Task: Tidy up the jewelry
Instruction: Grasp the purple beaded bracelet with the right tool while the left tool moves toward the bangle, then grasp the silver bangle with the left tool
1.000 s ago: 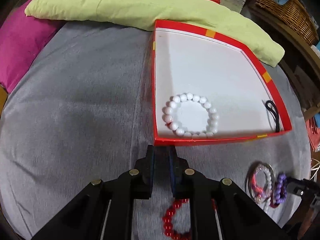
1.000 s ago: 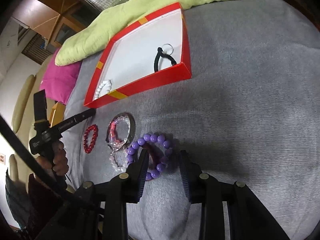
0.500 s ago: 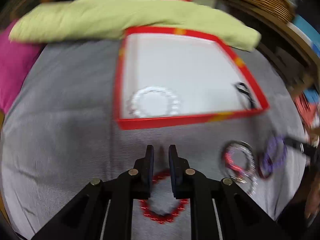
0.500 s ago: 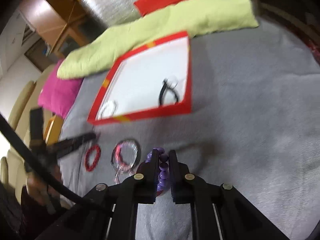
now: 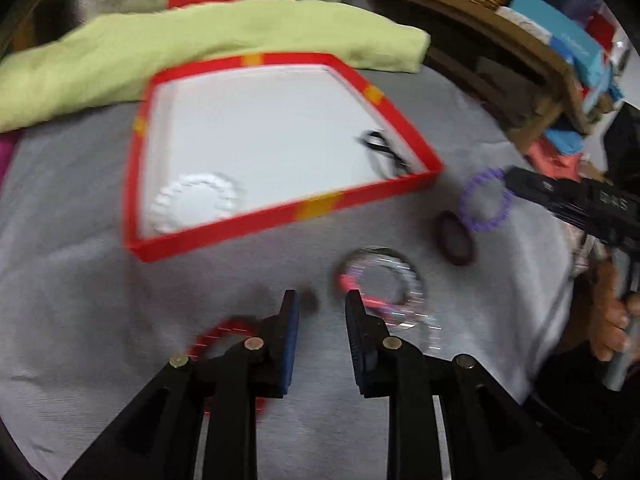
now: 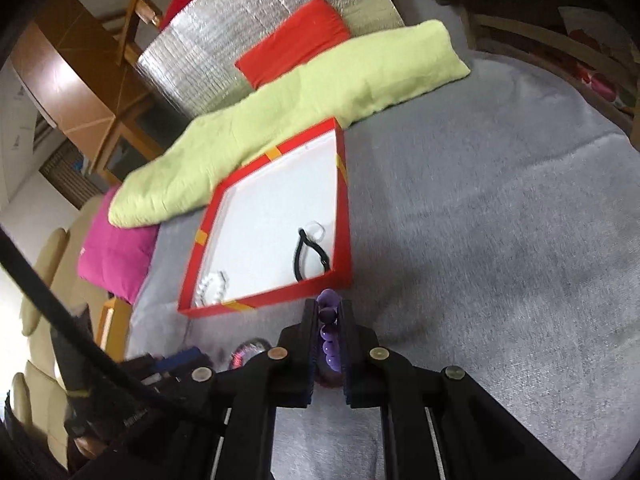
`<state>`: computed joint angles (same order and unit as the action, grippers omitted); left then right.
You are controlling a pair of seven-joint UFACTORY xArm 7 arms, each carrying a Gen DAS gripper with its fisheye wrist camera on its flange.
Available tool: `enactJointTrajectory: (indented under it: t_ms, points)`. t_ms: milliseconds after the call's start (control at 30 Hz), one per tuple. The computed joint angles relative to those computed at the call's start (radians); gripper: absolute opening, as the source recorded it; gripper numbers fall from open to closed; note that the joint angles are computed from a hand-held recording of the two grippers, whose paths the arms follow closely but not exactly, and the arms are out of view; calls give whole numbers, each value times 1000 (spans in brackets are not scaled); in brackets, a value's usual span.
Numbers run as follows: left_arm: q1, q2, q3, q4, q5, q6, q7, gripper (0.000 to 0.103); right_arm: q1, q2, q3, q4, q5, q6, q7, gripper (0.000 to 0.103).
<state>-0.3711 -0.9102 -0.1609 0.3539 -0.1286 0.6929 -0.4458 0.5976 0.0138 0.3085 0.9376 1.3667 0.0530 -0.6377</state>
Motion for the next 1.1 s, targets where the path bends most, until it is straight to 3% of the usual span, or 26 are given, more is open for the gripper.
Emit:
enactJointTrajectory:
  t_ms: [133, 267, 433, 500, 600, 633, 667, 767, 900, 1100]
  points:
    - [-60, 46, 14, 12, -55, -18, 14, 24, 9, -10, 5, 19, 130, -10, -128, 11]
    - [-84, 85, 16, 20, -83, -37, 24, 24, 19, -1, 7, 31, 117, -8, -122, 11]
    - [-69, 115, 10, 32, -89, -51, 4, 24, 24, 9, 11, 42, 125, -3, -134, 11]
    - [-32, 110, -27, 40, -47, -42, -27, 24, 24, 10, 12, 44, 135, -3, -145, 11]
    - [-19, 117, -28, 43, -25, -50, -46, 24, 23, 12, 11, 47, 154, -2, -163, 11]
    - [-21, 121, -23, 41, -24, -56, -46, 27, 23, 12, 11, 49, 166, -4, -173, 11]
    - [-20, 125, -25, 41, -24, -67, -54, 41, 23, 12, 11, 50, 178, -3, -182, 11]
    - [-5, 124, -65, 45, 18, -96, -83, 67, 24, 17, 11, 54, 178, -5, -177, 11]
    - [-9, 215, -94, 92, 61, -148, -99, 73, 26, 20, 12, 57, 180, -17, -182, 11]
    - [10, 345, -129, 151, 144, -130, -145, 73, 21, 22, 9, 58, 203, -19, -193, 11]
